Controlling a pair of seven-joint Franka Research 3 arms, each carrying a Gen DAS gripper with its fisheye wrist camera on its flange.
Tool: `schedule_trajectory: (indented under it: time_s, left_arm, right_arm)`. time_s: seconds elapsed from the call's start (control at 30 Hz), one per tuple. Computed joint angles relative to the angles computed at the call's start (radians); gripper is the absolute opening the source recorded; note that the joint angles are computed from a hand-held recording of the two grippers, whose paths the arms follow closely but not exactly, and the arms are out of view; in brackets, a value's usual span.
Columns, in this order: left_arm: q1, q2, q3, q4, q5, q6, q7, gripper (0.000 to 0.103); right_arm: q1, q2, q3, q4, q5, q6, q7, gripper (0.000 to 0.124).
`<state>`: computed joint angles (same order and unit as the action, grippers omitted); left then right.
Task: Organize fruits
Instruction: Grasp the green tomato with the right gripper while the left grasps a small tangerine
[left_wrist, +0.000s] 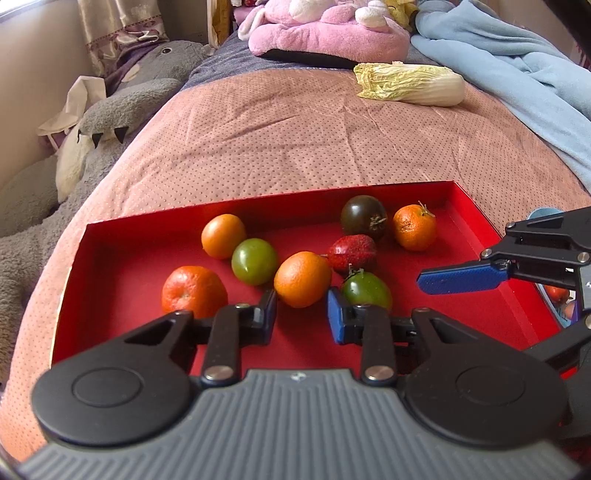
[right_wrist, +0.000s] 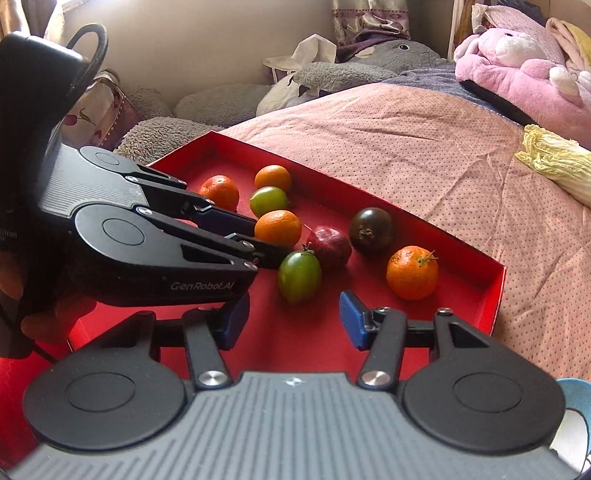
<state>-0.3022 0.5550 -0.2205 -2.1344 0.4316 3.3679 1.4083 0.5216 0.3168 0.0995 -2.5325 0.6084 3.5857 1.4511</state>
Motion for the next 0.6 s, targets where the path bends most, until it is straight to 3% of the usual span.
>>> schedule_trajectory:
  time_s: [0.17, 0.43, 0.53, 0.6]
  left_arm:
    - [0.021, -0.044, 0.003, -0.059, -0.026, 0.020, -0.045, 0.033]
    - [0.136, -0.088, -0.074, -0.136, 0.015, 0.038, -0.119, 0.032]
    - [0.149, -0.088, -0.080, -0.148, 0.025, 0.031, -0.144, 0.032]
    - [0.142, -0.092, -0.071, -0.157, 0.025, 0.039, -0.153, 0.032]
  right_arm:
    - [0.042, 0.035, -0.033, 0.055, 0.056, -0.019, -0.037, 0.057]
    - [0.072, 0.081, -0.072, 0.120, 0.143, -0.050, -0.050, 0.044]
    - [0.055, 0.085, -0.063, 0.122, 0.130, -0.048, -0.035, 0.037]
    - [0.103, 0.086, -0.094, 0.125, 0.174, -0.046, -0.069, 0.034]
